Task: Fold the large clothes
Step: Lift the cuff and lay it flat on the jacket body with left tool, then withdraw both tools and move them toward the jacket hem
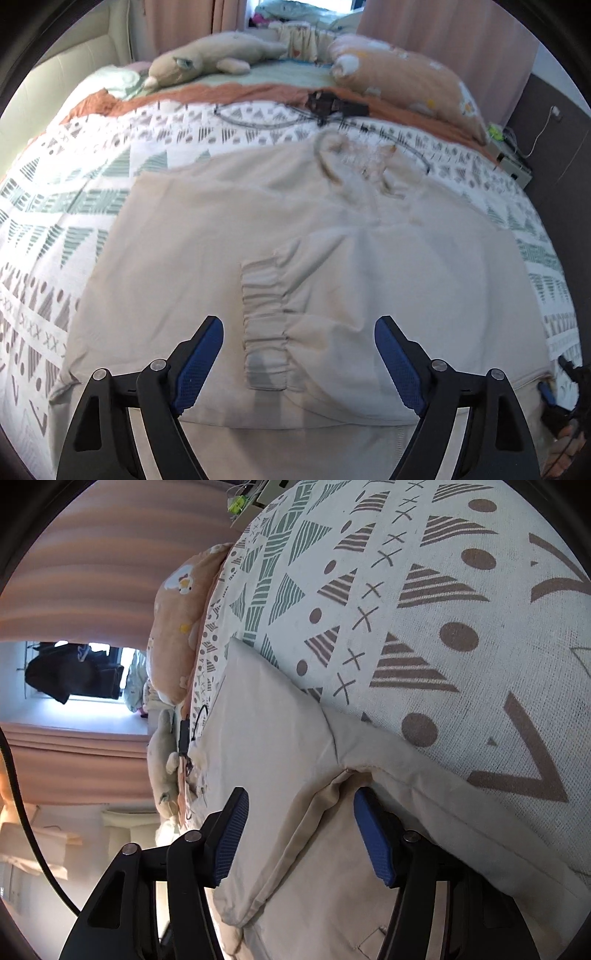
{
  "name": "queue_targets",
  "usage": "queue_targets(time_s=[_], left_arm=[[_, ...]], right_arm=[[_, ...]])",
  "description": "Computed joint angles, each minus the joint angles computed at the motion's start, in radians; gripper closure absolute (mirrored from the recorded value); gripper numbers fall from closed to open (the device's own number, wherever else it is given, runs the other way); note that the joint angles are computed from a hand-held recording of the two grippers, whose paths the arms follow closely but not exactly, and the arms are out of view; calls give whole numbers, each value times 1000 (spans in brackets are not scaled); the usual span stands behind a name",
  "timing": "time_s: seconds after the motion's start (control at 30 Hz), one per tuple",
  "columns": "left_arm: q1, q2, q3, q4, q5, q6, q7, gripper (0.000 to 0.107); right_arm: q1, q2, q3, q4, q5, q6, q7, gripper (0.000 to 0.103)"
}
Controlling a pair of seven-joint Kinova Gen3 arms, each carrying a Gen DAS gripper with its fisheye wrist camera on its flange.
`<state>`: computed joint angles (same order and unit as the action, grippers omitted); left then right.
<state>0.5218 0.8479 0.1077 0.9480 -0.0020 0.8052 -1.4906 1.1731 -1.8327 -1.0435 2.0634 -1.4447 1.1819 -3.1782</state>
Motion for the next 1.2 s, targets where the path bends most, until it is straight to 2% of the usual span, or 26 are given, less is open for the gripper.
queue_targets(time_s=[0.07, 0.17, 0.2, 0.3, 0.37, 0.53, 0.6, 0.67, 0.77, 0.9, 0.93, 1.0, 1.07, 1.17, 1.2], left_arm=[[6, 40, -8, -41, -5, 43, 9, 26], [22, 92, -23, -93, -22, 88, 20, 46], [21, 98, -23, -91, -22, 79, 21, 47], [29, 108, -34, -87, -35, 59, 29, 54], [28, 114, -37, -93, -37, 55, 38, 57], [14, 113, -25, -117, -27, 85, 36, 58], [-3, 80, -11, -61, -14, 41, 20, 58], [-33, 34, 13, 19, 14, -18, -2, 57], [-73, -32, 42, 129, 50, -94, -38, 57], [-131, -125, 74, 261, 93, -156, -94, 55], [-146, -148, 83, 293, 105, -171, -108, 53], [-188, -209, 106, 374, 137, -205, -143, 38], [-245, -260, 144, 439, 183, -224, -199, 28], [-299, -340, 161, 532, 234, -255, -262, 26], [-313, -364, 162, 558, 251, -263, -276, 26]], right_arm=[[-4, -8, 0, 6, 14, 8, -17, 53], [-5, -24, -6, 22, 0, 11, -25, 69], [-4, -29, -7, 26, -6, 12, -26, 75], [1, -41, -6, 32, -12, 21, -33, 82], [1, -51, 0, 32, -9, 29, -56, 82], [12, -20, 13, 14, 11, 61, -60, 80], [15, -5, 18, 4, 16, 63, -39, 66], [17, 15, 26, -19, 43, 67, -25, 58], [15, 45, 35, -72, 116, 97, -48, 57], [0, 56, 41, -145, 189, 133, -94, 56], [-7, 53, 43, -156, 197, 137, -104, 56], [-14, 55, 45, -181, 211, 145, -110, 56], [-12, 75, 43, -217, 235, 172, -109, 56], [-12, 101, 49, -254, 253, 210, -129, 54], [-16, 100, 55, -267, 261, 214, -133, 49]])
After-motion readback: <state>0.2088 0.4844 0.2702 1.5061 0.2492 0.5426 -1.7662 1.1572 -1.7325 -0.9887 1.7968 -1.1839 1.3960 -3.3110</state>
